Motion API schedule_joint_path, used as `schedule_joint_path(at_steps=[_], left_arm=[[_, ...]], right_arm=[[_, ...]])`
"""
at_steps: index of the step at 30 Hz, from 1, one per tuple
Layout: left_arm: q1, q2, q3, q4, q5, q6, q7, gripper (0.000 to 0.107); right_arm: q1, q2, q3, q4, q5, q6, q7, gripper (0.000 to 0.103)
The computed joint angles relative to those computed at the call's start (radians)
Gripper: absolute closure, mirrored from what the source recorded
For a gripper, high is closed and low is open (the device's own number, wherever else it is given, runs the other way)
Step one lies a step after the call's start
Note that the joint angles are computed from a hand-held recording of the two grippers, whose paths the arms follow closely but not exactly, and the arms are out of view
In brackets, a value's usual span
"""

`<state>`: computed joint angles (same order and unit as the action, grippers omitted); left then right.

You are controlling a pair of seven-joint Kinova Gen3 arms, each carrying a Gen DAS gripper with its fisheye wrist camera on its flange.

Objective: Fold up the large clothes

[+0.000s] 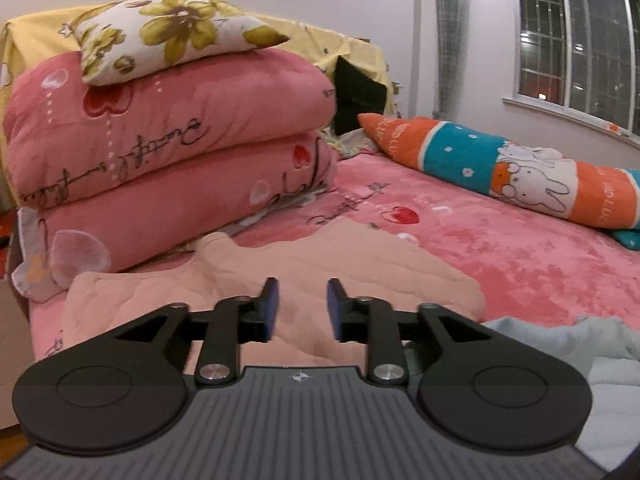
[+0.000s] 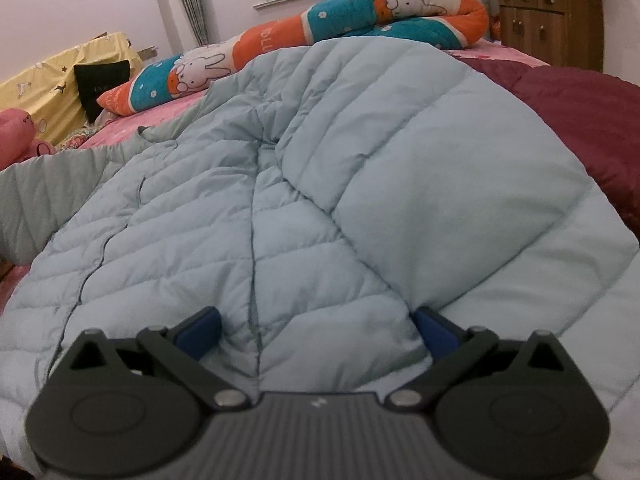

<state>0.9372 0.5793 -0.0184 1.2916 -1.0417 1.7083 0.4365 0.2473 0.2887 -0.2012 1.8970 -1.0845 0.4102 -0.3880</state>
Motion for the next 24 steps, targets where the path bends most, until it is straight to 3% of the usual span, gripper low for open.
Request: schedule_joint_path(at_steps=[3, 7, 13, 18, 24], left_arm=[[0.019, -0.004, -0.002, -0.010, 0.002, 0.046, 0.006, 0.056], [0.049, -0.029, 0.008, 0.006, -0.042, 0.082, -0.008, 0.050], [0.146, -0.018, 0.036, -0.072, -0.129, 0.132, -0.105, 0.042], [0.241, 0.024, 0.054, -0.180, -0.123, 0.092, -0.158, 0.028], [0.303, 0.059, 0.072, -0.218, 0.025, -0.081, -0.021, 0.024]], right_arm=[[0.001, -0.003, 0.000, 0.003, -0.001, 0.000, 0.007, 0.001], [-0.005, -0.001, 0.006, -0.002, 0.008, 0.005, -0.005, 0.001], [-0.006, 0.004, 0.013, -0.015, 0.029, 0.026, -0.032, 0.001], [0.002, 0.008, 0.029, -0.033, 0.052, 0.082, -0.064, 0.001], [0.011, 0.014, 0.055, -0.053, 0.068, 0.162, -0.101, 0.001]])
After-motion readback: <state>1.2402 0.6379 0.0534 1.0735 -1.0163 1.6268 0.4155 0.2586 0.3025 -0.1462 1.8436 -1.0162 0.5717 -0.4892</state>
